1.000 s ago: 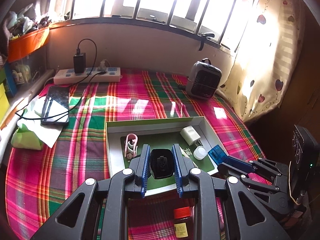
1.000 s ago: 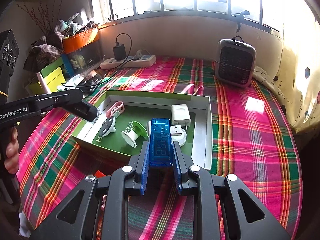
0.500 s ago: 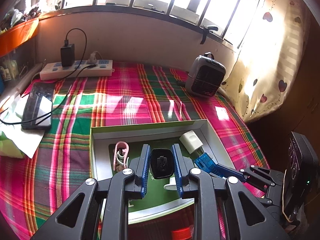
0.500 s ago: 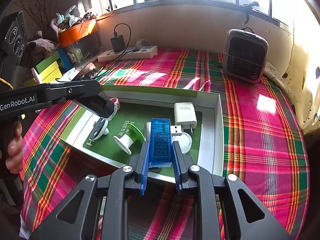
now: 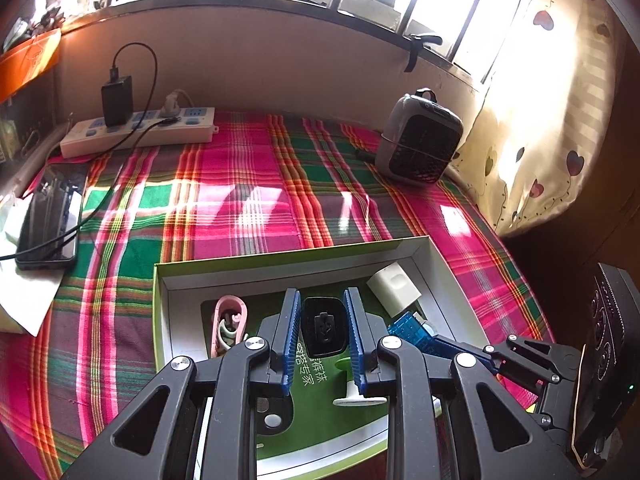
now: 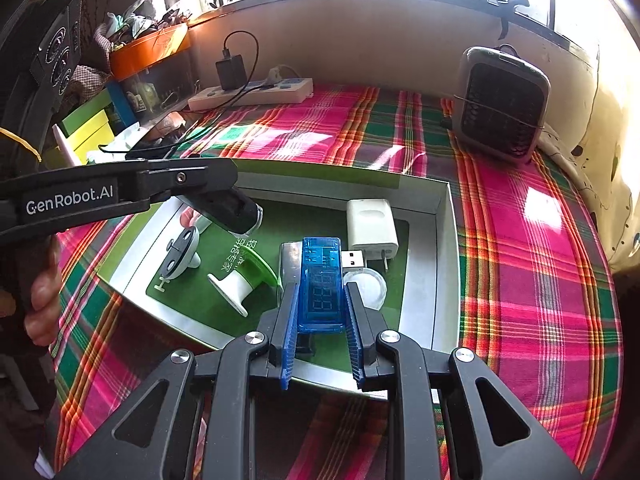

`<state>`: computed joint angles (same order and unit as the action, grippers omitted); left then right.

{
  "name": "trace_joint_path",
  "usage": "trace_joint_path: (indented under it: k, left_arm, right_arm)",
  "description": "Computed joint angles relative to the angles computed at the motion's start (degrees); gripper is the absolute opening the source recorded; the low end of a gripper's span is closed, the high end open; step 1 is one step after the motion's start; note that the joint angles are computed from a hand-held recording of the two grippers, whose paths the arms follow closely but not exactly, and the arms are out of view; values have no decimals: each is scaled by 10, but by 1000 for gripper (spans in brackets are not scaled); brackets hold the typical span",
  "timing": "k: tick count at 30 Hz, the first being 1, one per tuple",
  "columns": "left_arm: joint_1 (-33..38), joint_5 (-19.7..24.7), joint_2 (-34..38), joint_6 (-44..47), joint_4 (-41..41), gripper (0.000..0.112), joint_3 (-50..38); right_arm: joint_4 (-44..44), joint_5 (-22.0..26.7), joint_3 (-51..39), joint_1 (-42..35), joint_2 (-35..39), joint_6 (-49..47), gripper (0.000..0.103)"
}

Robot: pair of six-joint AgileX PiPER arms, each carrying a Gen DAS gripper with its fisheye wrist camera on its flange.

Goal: Organize rigid objects
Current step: 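Carry the black block in the left gripper over the tray while the right carries the USB stick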

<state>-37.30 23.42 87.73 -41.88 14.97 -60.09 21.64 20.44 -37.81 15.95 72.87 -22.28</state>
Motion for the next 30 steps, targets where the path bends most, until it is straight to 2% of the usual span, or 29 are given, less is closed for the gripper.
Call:
trace_joint_path:
  k: [12, 20, 30]
  left_arm:
    - [2, -11, 17, 18, -8, 21, 1]
    - [-3, -10, 5, 16, 0, 21, 13]
    - [-13, -7, -8, -28, 34, 21, 38]
  right_arm:
    - [-44, -9, -11, 15, 14, 43, 23]
    - [-23, -4, -10, 18, 19, 24, 23]
    - [9, -6, -4, 11, 22, -2, 23]
